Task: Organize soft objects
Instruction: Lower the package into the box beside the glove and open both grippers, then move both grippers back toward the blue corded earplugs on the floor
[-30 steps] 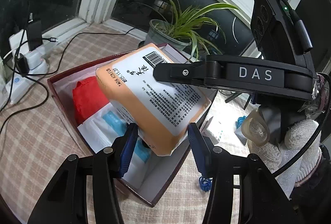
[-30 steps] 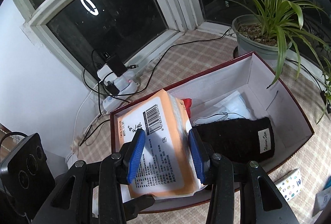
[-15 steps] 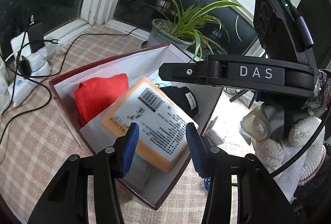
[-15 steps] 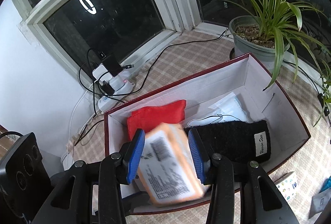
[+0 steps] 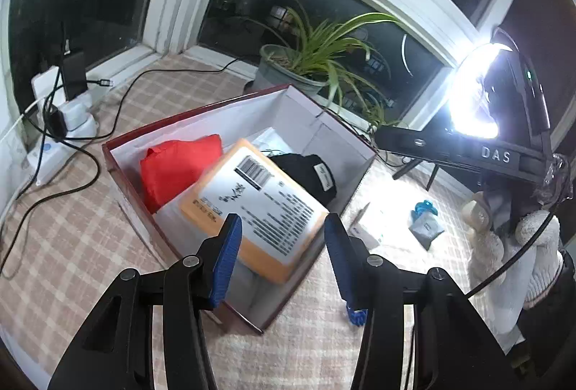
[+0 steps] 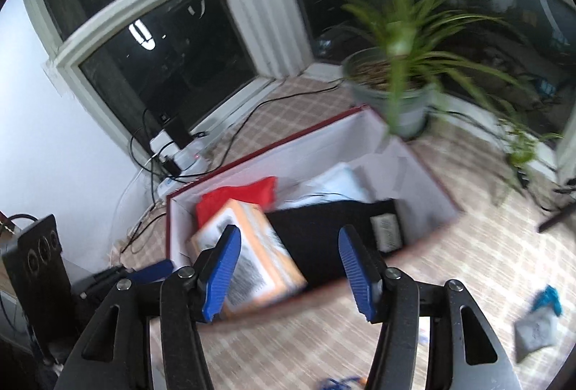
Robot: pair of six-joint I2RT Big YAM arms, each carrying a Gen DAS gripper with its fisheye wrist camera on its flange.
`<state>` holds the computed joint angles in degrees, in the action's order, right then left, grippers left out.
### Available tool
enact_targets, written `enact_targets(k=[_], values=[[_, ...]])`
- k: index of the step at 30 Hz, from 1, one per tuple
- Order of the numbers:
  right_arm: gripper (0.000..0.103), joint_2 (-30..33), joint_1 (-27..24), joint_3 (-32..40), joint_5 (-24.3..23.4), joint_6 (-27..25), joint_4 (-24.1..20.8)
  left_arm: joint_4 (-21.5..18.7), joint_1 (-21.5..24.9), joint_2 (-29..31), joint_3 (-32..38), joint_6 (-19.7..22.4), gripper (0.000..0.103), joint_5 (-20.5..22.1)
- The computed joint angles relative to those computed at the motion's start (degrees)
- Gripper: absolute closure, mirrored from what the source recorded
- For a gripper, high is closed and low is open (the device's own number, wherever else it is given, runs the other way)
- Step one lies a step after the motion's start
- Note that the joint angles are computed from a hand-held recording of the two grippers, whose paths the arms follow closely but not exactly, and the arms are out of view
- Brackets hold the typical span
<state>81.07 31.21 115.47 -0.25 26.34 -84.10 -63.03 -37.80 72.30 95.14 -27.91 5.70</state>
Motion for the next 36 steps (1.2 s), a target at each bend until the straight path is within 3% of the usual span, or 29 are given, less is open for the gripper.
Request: enact_targets(k=[10,19,26,36], values=[[0.035,-14.9,-5.0,-10.8,6.6,-0.1,-1.1,-1.1,-5.3,-0.9,-0.3,0.3,0.051,-1.2],[0.035,-26.0,-7.8,-18.6,9.2,2.3,-5.9,-1.8,-11.0,-0.1,-0.9,-2.6,0.050,-1.1],[0.035,-33.5,-14.0,-24.1,7.4,2.4,-10.2,-2.0,-14.5,0.8,-0.8,-4.8,0.049,-1.7],[0.035,-37.9,-25.9,-27.7,1.0,-4.7,-11.7,-2.3,-17.3,2.2,-0.8,-7.5,0.049,-3.4]])
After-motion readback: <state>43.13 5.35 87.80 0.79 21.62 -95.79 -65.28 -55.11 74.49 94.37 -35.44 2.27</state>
